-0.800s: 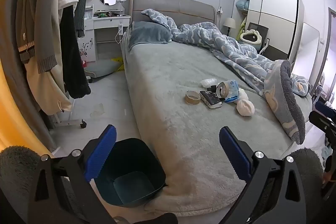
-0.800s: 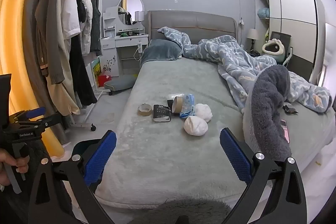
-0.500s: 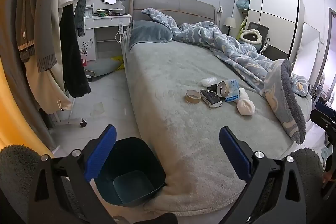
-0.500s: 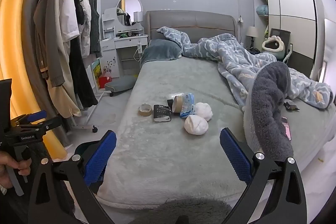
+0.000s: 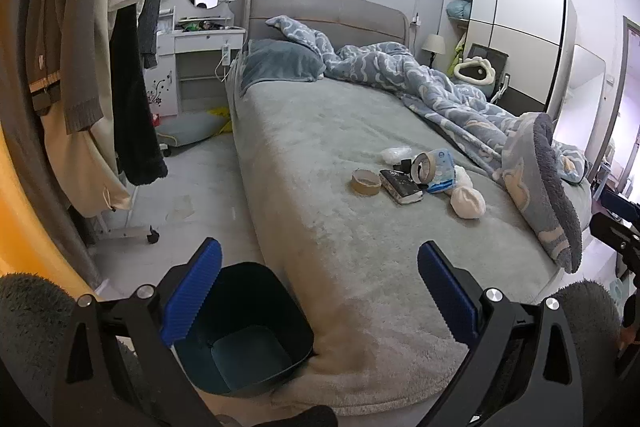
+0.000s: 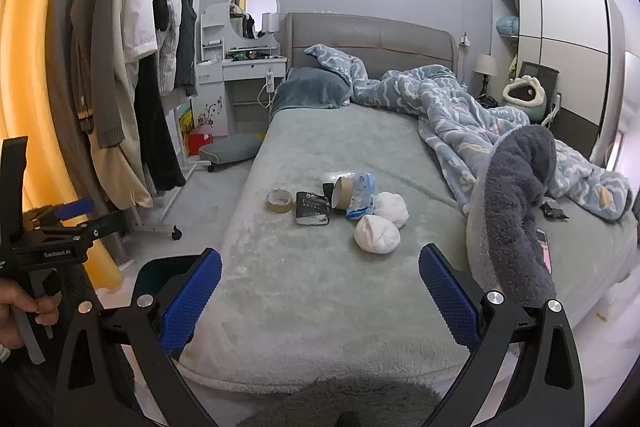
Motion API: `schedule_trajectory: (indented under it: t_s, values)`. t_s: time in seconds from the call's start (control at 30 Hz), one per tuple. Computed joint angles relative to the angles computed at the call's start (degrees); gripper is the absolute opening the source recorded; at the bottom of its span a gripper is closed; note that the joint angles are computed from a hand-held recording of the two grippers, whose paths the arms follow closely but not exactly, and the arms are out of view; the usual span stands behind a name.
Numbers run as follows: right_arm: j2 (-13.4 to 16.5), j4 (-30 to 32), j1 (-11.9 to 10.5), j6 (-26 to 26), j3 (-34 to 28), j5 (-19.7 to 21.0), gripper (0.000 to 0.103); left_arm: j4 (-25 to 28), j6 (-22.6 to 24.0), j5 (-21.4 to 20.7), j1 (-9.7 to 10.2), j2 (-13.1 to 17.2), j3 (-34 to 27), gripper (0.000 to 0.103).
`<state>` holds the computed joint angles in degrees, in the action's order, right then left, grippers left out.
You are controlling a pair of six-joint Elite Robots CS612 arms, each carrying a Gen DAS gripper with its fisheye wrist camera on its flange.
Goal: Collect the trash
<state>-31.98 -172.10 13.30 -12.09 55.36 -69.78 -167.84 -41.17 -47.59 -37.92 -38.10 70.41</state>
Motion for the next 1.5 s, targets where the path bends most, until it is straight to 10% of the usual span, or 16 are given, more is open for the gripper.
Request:
schedule_trajectory:
  t_s: [1.5]
  values:
    - [0.6, 2.6, 0.6, -4.1, -1.4, 1.1, 0.100, -0.2, 4.1, 3.7, -0.31, 2.0, -0.9, 0.100]
